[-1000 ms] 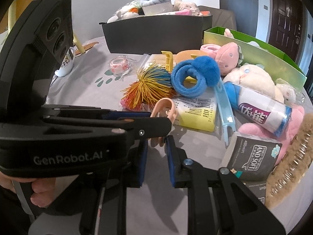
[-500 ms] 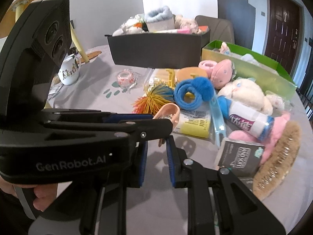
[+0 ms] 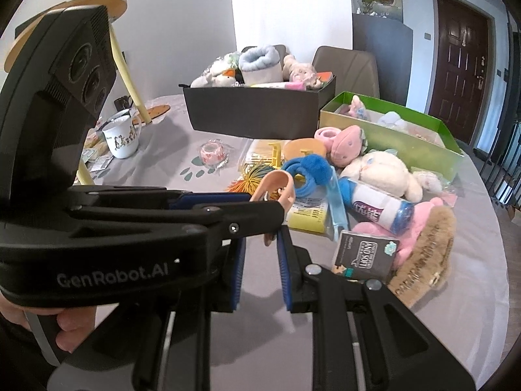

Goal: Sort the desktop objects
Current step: 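Lift the peach clip with the left gripper toward the green box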

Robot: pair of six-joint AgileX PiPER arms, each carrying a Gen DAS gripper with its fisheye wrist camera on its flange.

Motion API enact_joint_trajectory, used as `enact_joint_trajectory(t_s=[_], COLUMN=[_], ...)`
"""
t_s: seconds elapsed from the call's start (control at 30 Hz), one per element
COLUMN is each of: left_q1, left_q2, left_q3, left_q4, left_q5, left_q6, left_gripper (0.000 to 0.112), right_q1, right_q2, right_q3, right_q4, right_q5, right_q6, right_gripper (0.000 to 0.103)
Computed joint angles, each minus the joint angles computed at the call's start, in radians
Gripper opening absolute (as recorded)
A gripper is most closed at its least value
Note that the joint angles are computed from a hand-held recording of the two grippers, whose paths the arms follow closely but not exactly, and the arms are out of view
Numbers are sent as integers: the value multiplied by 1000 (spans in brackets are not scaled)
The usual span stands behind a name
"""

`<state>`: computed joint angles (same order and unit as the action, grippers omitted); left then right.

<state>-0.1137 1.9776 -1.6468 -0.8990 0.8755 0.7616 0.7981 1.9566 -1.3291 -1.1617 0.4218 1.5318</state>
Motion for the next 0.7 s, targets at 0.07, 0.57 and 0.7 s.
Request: enact_joint_trajectory(t_s=[0.07,0.57,0.7], left_q1=[-3,-17,-21], left_q2=[-12,-2,17], left_q3=[-1,-131,-199], left_q4=[0,28,46], left_q5=[2,41,62], left_q6=[-3,-66,-101], left_gripper=[25,25,25], right_q1=[8,7,-5], right_q2=[-16,-81,-88], right_q3=[12,0,-25], right_q4=[-20,-20,12], right_q5=[13,62,72], right_q6=[20,-20,-73], right_gripper=[20,20,20])
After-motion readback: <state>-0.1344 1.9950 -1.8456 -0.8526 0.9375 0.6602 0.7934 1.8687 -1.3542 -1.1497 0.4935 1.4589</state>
